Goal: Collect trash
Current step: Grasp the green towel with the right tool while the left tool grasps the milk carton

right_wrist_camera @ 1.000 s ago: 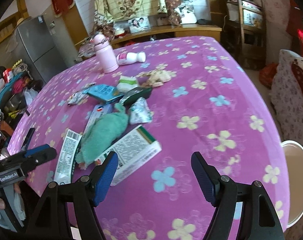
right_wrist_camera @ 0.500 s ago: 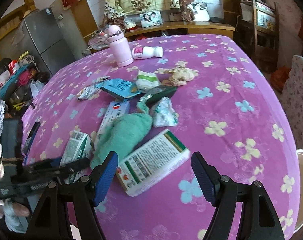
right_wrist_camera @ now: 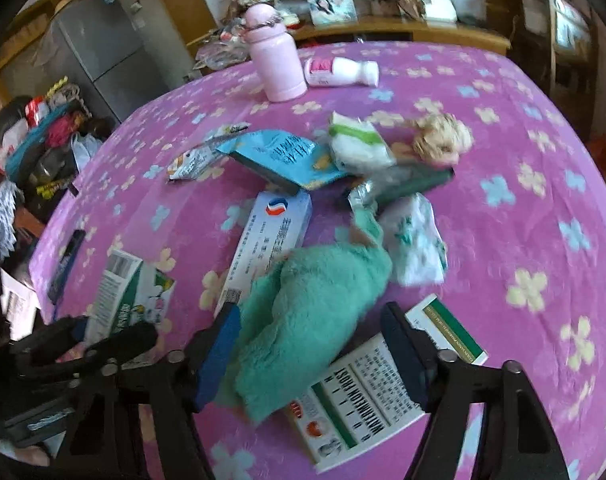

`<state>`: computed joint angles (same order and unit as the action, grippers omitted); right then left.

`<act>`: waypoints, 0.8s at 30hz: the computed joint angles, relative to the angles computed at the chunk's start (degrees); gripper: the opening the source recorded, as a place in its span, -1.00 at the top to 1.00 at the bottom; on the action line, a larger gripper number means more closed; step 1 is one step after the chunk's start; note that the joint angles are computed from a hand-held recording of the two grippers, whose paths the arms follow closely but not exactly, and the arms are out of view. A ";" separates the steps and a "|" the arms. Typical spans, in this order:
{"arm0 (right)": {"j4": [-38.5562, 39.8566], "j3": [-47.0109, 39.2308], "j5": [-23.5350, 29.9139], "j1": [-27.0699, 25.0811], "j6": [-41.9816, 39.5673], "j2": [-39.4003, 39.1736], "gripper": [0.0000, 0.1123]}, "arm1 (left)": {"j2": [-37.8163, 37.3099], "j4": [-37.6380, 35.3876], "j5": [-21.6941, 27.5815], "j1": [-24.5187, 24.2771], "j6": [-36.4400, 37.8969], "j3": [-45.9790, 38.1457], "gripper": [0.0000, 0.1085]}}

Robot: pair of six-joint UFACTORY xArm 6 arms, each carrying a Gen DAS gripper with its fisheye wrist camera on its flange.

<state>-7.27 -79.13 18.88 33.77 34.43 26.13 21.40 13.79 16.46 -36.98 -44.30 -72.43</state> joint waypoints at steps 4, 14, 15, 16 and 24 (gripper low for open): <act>2.75 -1.04 0.18 -0.26 -1.26 1.69 0.11 | 0.01 2.79 0.21 0.10 -2.36 -0.37 0.09; 6.74 5.61 -6.32 0.39 -4.11 -3.24 0.29 | -0.31 6.62 0.50 -0.32 -5.90 -0.62 0.10; 6.93 6.02 -6.69 0.56 -4.35 -3.68 0.29 | -0.33 7.02 0.58 -0.32 -6.21 -0.63 0.09; 7.11 6.64 -7.09 0.74 -4.71 -4.30 0.29 | -0.37 7.27 0.61 -0.30 -6.38 -0.61 0.09; 8.39 11.16 -9.68 1.55 -5.74 -8.27 0.29 | -1.12 8.67 0.23 -0.57 -7.68 -0.35 0.10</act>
